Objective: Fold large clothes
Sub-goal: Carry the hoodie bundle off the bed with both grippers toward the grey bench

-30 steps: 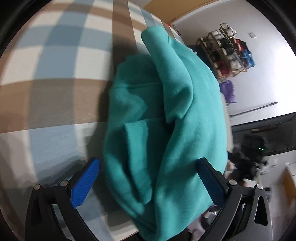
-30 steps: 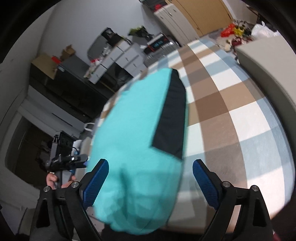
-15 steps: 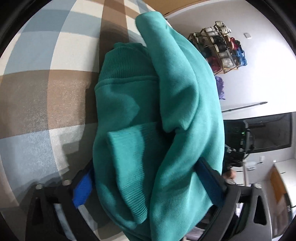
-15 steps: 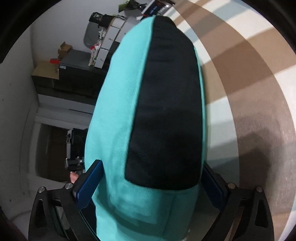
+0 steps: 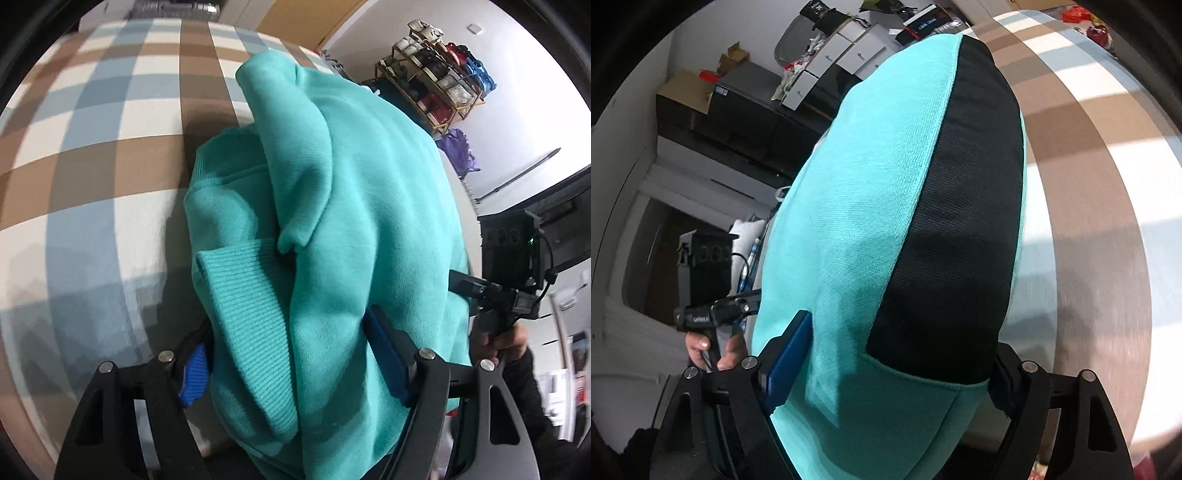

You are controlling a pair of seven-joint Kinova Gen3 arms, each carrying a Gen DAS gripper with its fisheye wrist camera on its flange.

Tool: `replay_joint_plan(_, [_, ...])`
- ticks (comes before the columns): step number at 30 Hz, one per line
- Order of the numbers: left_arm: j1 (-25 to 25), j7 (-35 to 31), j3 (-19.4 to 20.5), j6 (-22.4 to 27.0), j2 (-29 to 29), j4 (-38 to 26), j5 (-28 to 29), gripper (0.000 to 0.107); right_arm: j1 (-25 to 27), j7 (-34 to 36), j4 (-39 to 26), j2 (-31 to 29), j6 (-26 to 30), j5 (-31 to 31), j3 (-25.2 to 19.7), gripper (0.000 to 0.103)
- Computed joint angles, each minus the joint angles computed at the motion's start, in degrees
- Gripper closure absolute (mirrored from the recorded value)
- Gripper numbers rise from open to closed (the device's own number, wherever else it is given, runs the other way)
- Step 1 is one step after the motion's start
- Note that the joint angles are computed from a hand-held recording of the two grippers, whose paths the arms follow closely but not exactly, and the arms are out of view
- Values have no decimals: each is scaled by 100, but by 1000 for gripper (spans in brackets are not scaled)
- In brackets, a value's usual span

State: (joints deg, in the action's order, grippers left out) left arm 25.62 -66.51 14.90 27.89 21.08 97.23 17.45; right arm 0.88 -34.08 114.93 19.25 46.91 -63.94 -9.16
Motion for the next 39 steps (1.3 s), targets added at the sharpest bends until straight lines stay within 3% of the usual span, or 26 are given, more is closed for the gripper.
replay_joint_plan(3, [358, 448, -239, -169, -106, 151, -305, 36, 59, 115, 43, -9, 50, -72, 23, 20])
replay_joint_plan(8, [-136, 448, 329, -564, -57, 404, -205, 35, 41, 65, 18, -8, 213, 127, 69, 20])
replay_joint_plan(12, [-78, 1008, 383, -727, 83, 287, -839, 20, 122, -118, -226, 220, 499, 271, 90, 19])
replay_joint_plan(15, [-743, 1096, 1081, -1153, 240, 515, -947, 5, 120, -263, -227, 148, 475, 302, 70, 19])
replay_joint_plan(19, [-1724, 679, 2143, -1625, 507, 735, -935, 6, 56, -294, 39, -139, 273, 155, 43, 19])
replay_joint_plan(20, [-1965, 446, 2408, -1734, 606, 770, -856, 9, 28, -264, 75, -164, 210, 106, 44, 19])
replay_joint_plan(21, [-2184, 213, 2674, -1873, 731, 813, -695, 24, 42, -194, 133, -175, 181, 38, 54, 19])
replay_joint_plan(22, [-2389, -20, 2939, -1975, 913, 809, -462, 29, 67, -117, 194, -190, 155, -55, 66, 19])
replay_joint_plan(25, [-2975, -719, 3550, -2220, 1180, 1003, -82, 35, 35, 56, 369, -306, -44, -249, 95, 19])
replay_joint_plan(29, [-2744, -1363, 3163, -2044, 835, 985, 561, 44, -259, 235, 660, -855, -498, -382, 169, 24])
replay_joint_plan(32, [-2727, -1883, 3112, -2077, 834, 1006, 1083, 44, -138, 879, 968, -1138, -384, -952, 229, 27])
replay_joint_plan(36, [-2755, -2756, 3250, -2335, 995, 1069, 1937, 48, -32, 1351, 1156, -854, -119, -1340, 506, 29])
replay_joint_plan(39, [-2563, -2849, 2972, -2163, 798, 1010, 2077, 48, 125, 1483, 1150, -850, 261, -1416, 627, 33])
